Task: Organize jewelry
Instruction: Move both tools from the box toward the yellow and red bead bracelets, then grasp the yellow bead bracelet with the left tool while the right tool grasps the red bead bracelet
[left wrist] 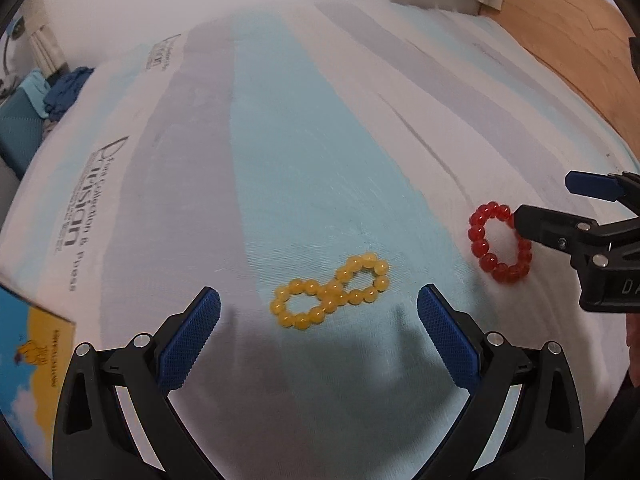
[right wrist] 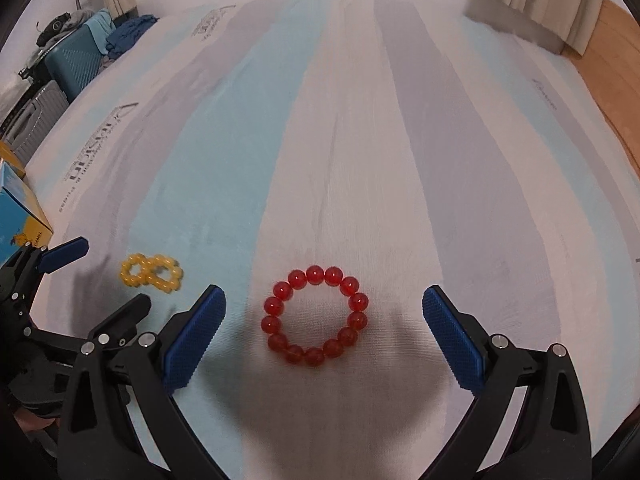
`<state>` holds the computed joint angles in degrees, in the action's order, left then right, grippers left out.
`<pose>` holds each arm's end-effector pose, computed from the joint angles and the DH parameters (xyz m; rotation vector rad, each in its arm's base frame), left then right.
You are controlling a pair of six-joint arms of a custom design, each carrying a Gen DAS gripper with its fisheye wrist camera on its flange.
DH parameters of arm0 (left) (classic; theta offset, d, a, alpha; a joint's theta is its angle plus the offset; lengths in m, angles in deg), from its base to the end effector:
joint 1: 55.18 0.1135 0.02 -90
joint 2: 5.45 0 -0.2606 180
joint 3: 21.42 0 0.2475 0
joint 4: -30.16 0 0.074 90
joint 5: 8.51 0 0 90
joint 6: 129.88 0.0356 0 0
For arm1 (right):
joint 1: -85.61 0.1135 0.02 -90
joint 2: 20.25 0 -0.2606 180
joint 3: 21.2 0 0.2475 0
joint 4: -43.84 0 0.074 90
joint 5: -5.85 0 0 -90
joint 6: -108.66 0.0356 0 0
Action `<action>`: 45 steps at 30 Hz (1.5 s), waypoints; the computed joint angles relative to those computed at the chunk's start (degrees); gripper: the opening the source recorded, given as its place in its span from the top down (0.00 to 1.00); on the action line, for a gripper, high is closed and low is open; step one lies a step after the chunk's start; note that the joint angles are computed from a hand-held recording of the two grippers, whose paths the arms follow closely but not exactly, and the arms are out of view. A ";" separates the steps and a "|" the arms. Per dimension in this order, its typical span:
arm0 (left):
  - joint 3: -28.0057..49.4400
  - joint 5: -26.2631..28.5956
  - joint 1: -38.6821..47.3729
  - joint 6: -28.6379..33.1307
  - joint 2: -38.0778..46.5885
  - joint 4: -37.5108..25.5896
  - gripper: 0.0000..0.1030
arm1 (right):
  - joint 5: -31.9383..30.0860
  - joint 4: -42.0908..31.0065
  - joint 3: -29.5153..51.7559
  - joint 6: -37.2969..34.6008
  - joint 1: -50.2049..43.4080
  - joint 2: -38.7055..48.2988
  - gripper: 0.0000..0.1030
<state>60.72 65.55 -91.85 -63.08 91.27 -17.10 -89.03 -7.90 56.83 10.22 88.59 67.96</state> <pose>0.2794 -0.1959 0.2146 0.2127 2.5738 -0.0099 0.3064 0.0190 0.2336 -0.2914 2.6311 0.0811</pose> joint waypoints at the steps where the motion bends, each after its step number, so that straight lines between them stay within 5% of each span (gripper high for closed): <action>1: -0.46 0.41 0.24 0.26 0.56 1.10 0.07 | -0.19 0.49 -0.32 0.04 -0.02 0.50 0.08; 14: -2.62 3.29 1.47 0.55 5.32 8.60 0.15 | -0.47 5.99 -3.06 -0.96 0.51 7.10 0.12; 19: -2.66 4.14 1.29 1.37 5.46 9.31 0.34 | -1.28 6.61 -3.42 -1.63 -0.03 7.58 0.19; 31: -3.50 6.44 0.98 1.97 3.54 8.47 0.82 | -1.76 5.20 -4.64 -3.69 -0.39 5.05 0.63; 33: -3.51 6.48 0.55 2.07 3.24 8.05 0.83 | -1.75 4.53 -4.38 -3.85 -0.58 4.85 0.73; 40: -4.09 5.42 -0.89 1.49 1.43 6.25 0.83 | -2.66 2.53 -3.37 -3.43 -1.07 3.84 0.75; 42: -3.91 4.82 -1.63 0.83 1.14 5.58 0.83 | -3.09 2.09 -3.46 -3.54 -1.41 2.79 0.88; 45: -3.25 4.13 -2.37 0.33 0.76 4.30 0.83 | -2.84 0.90 -2.84 -3.77 -1.18 1.94 0.88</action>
